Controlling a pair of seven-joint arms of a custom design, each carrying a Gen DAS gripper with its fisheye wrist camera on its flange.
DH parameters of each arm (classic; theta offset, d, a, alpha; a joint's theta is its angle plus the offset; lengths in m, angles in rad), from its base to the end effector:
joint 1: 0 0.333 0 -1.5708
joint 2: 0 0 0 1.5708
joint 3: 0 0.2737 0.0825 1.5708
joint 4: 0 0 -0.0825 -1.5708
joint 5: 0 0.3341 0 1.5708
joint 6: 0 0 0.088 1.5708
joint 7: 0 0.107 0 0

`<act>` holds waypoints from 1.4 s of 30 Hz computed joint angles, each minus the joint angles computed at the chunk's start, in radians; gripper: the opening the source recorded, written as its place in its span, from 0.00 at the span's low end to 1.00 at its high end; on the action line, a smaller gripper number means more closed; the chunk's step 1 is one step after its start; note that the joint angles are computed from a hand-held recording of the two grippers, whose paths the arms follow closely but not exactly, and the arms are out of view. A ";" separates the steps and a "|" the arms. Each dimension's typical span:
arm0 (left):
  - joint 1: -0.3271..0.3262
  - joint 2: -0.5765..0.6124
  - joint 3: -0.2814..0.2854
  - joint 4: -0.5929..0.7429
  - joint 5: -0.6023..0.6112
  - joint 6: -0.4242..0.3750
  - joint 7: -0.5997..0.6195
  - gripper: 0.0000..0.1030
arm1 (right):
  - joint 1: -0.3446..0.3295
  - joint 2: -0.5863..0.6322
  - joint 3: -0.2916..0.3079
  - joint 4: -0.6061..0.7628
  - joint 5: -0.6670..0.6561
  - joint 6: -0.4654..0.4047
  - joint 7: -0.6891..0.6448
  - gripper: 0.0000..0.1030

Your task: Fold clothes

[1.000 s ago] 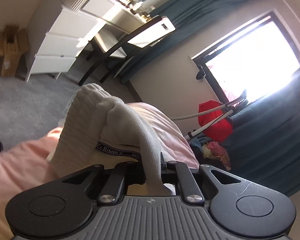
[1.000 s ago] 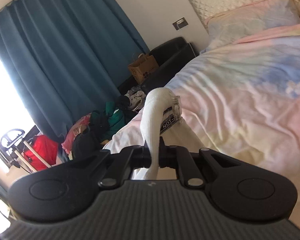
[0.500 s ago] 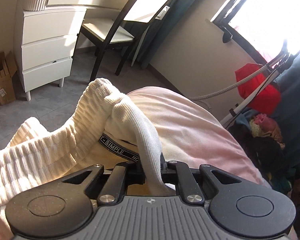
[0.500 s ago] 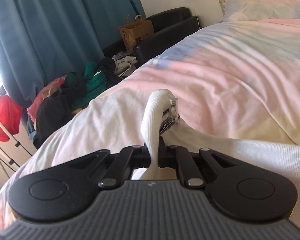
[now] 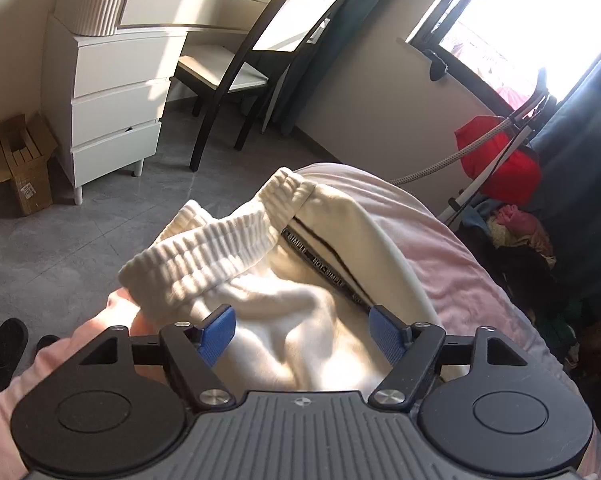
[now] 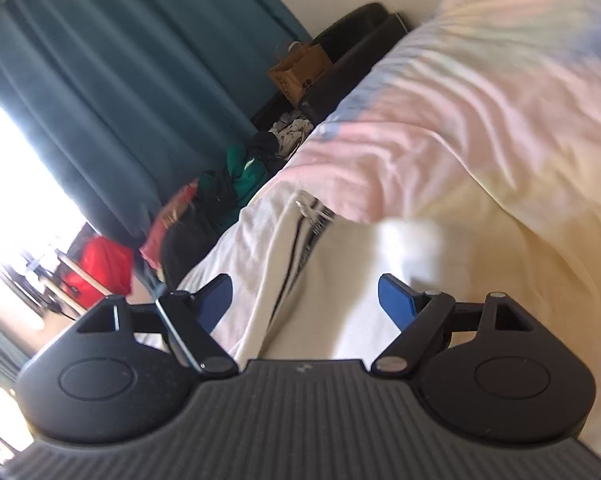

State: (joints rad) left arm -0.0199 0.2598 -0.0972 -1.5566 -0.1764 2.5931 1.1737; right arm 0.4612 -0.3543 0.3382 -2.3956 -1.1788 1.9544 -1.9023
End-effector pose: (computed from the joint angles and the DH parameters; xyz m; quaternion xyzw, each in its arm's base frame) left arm 0.6285 -0.0627 0.5608 -0.7706 0.5072 -0.3670 0.1194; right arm 0.3293 0.2599 0.4612 -0.0438 0.8315 -0.3416 0.4358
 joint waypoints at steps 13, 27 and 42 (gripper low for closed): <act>0.002 -0.091 -0.002 -0.302 -0.180 0.179 -0.120 0.61 | 0.028 0.039 -0.031 -0.099 -0.101 0.185 0.357 0.65; -0.014 -0.074 0.019 -0.305 -0.024 0.435 -0.400 0.08 | -0.050 0.075 -0.067 -0.022 -0.037 0.137 0.144 0.14; 0.105 -0.678 0.110 -0.706 -0.334 0.073 0.055 0.07 | 0.242 -0.056 0.200 -0.049 0.326 -0.239 0.418 0.13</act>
